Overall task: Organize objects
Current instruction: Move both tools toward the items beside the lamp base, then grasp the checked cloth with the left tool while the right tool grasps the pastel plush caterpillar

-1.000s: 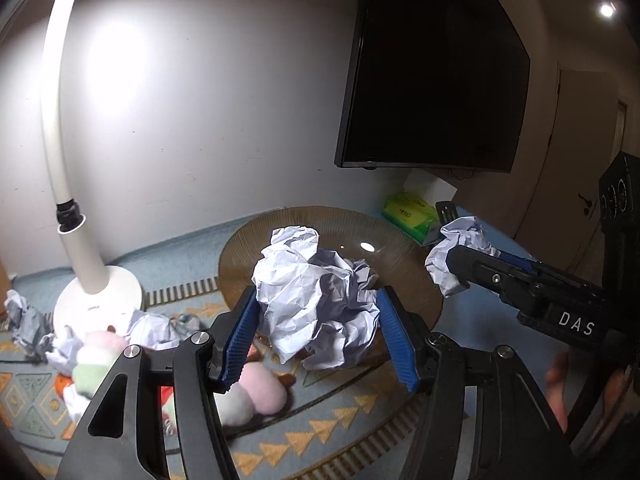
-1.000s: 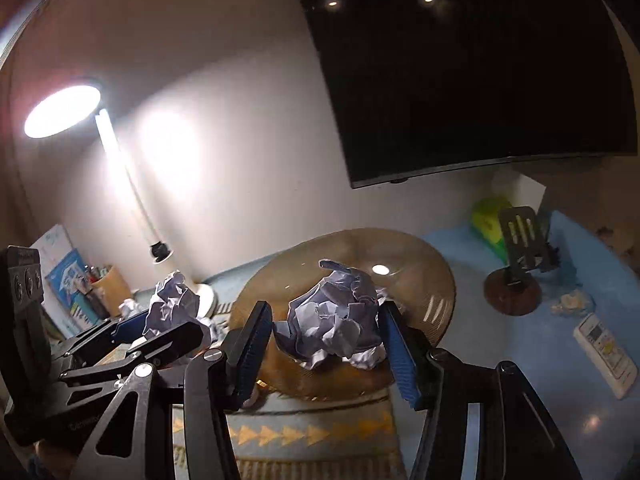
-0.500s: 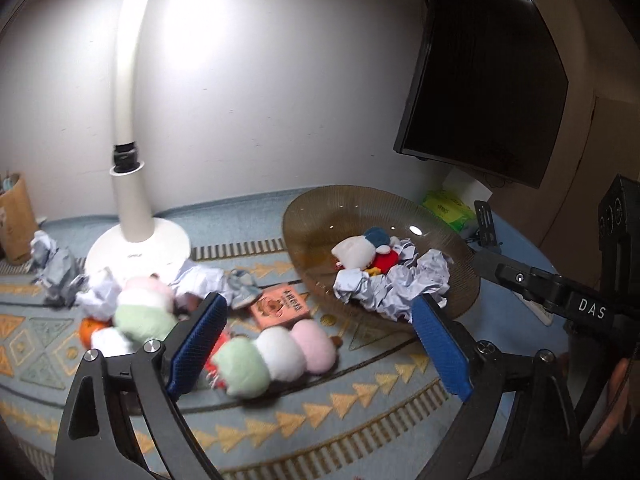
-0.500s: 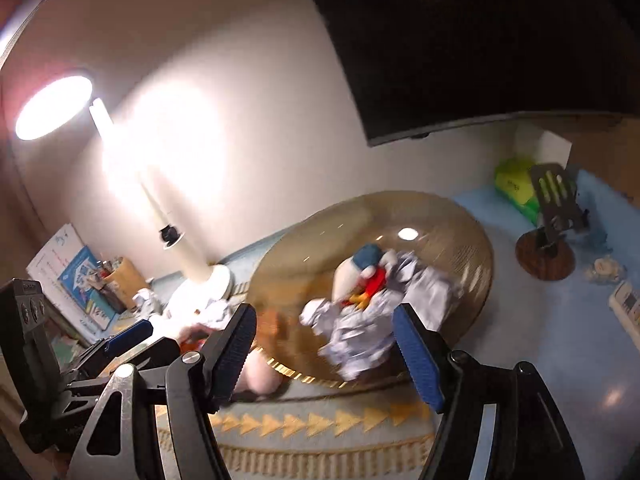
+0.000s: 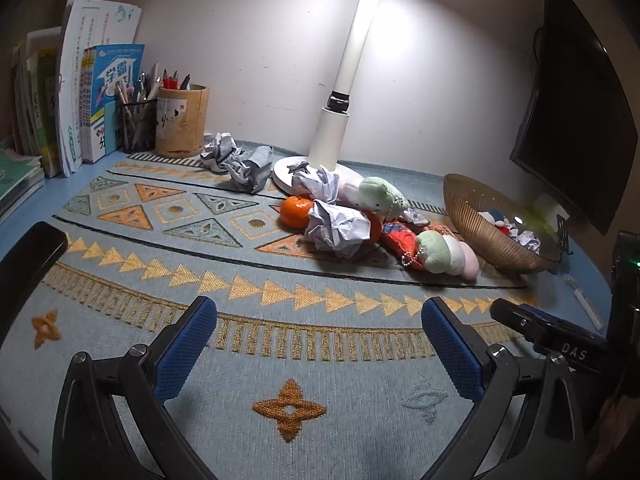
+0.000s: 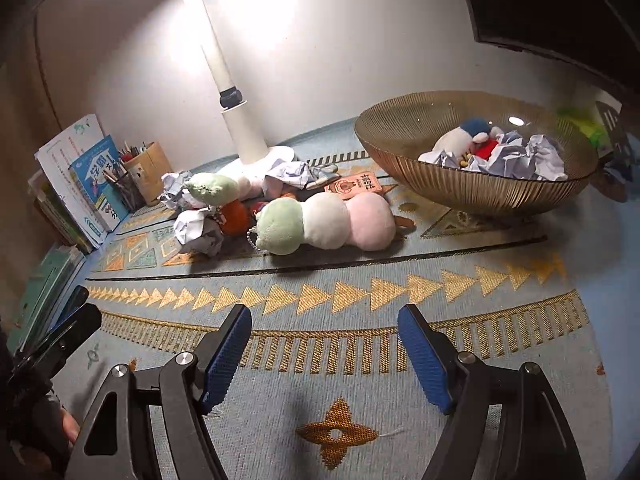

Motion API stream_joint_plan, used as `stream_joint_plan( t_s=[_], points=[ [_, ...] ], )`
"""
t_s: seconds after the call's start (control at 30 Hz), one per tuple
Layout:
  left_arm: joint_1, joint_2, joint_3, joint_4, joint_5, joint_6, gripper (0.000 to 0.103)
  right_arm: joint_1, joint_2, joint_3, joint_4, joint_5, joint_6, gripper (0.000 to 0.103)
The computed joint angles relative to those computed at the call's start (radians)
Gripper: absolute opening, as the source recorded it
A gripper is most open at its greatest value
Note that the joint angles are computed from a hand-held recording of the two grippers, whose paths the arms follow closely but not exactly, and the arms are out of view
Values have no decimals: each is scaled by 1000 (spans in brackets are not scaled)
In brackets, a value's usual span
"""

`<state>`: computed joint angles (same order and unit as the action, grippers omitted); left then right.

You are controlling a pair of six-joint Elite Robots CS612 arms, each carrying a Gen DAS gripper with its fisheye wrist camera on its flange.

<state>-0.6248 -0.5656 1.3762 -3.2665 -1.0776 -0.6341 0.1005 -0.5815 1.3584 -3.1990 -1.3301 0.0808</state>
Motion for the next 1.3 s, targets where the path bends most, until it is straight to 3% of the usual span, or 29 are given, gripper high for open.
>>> stream_joint_plan(
  t_s=[0.1, 0.2, 0.3, 0.47, 0.73, 0.8, 0.83, 0.9, 0.93, 1.0, 1.03, 1.1, 1.17, 1.3],
  points=[
    [-5, -3, -11, 60, 5, 23, 102, 21, -3, 12, -55, -93, -51, 91],
    [-19, 1, -16, 62, 50, 79, 102, 41, -3, 18, -92, -149, -124, 93],
    [-26, 3, -21, 65, 63, 115, 102, 43, -2, 18, -98, -155, -130, 93],
    [-19, 0, -15, 58, 30, 103, 102, 32, -2, 10, -55, -128, -84, 93],
    [-18, -1, -10, 35, 16, 109, 102, 34, -3, 12, -56, -126, -98, 93],
    [-7, -2, -8, 0, -46, 140, 102, 27, -6, 6, -19, -80, -95, 93],
    [3, -3, -13, -9, -91, 171, 102, 17, -8, -5, 27, -13, -87, 93],
    [15, -7, -39, 28, -54, 253, 102, -11, 0, -45, 136, 170, -33, 93],
    [21, -6, -54, 25, -9, 283, 102, -17, 6, -69, 175, 215, -6, 93],
    [54, -3, -86, 8, -44, 316, 102, -17, 18, -118, 213, 252, 27, 93],
    [76, 1, -110, 32, -89, 315, 102, -16, 26, -144, 221, 278, 33, 93],
    [111, 26, -178, 102, -110, 297, 102, -8, 46, -201, 235, 302, 37, 93],
    [146, 61, -257, 189, -150, 242, 102, 4, 74, -274, 273, 294, 42, 93],
    [207, 156, -430, 324, -309, 124, 102, 15, 160, -458, 385, 319, 74, 93]
  ],
)
